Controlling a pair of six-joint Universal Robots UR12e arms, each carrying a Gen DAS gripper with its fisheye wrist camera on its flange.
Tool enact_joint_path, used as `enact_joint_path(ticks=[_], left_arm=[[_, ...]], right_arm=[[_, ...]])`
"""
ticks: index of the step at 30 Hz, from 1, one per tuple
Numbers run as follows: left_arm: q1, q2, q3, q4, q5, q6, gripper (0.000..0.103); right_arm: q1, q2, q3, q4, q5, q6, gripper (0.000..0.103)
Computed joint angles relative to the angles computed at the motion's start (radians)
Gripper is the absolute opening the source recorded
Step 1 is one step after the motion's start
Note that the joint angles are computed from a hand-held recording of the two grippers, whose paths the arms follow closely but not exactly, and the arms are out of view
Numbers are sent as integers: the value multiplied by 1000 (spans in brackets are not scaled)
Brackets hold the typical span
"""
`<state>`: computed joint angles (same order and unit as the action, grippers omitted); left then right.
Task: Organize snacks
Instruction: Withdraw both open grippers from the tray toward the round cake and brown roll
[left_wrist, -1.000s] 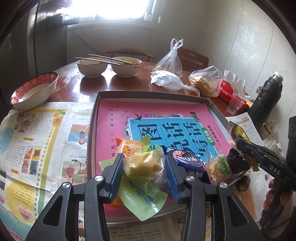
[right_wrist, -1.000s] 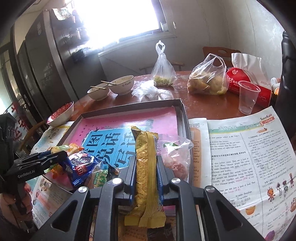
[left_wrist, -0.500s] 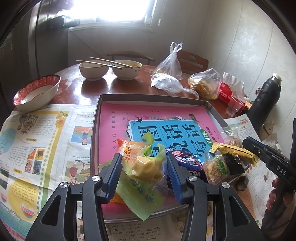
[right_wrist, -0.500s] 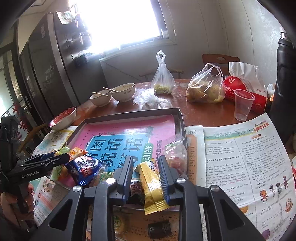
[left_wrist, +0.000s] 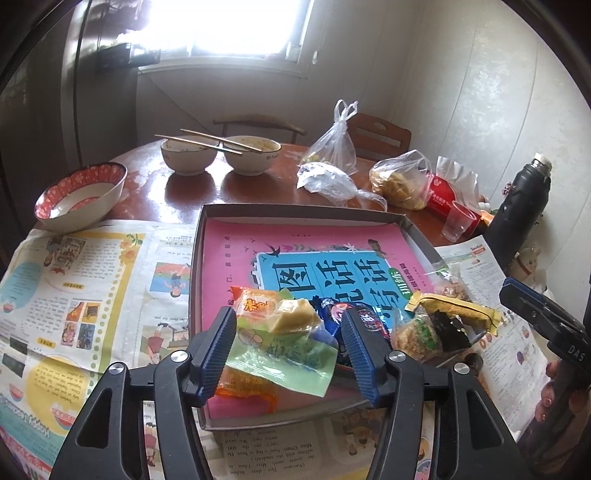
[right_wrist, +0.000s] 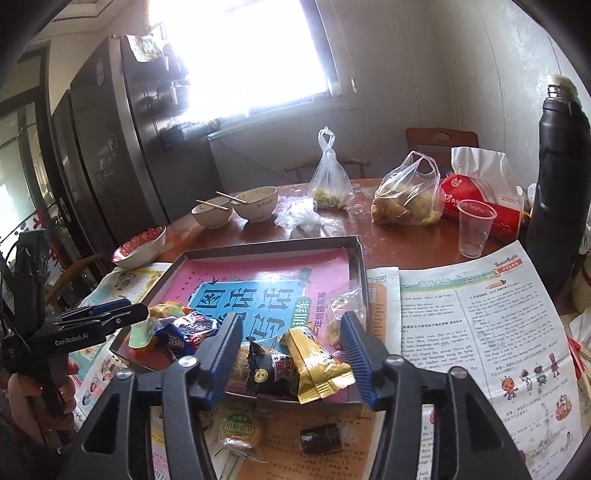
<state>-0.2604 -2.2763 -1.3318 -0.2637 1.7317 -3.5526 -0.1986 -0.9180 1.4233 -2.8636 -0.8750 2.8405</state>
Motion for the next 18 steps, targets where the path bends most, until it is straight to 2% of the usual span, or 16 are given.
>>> enact_joint_path(ticks=[5, 8, 18], left_arm=[[-10, 14, -13, 26, -5, 27, 64], [-15, 21, -20, 41, -17, 38, 70], [-30, 40, -41, 65, -68, 64, 74]], right_arm=[[-5, -10, 13, -6, 7, -6, 62], [-8, -16, 21, -9, 10, -8, 64], [-18, -42, 57, -4, 9, -38, 71]])
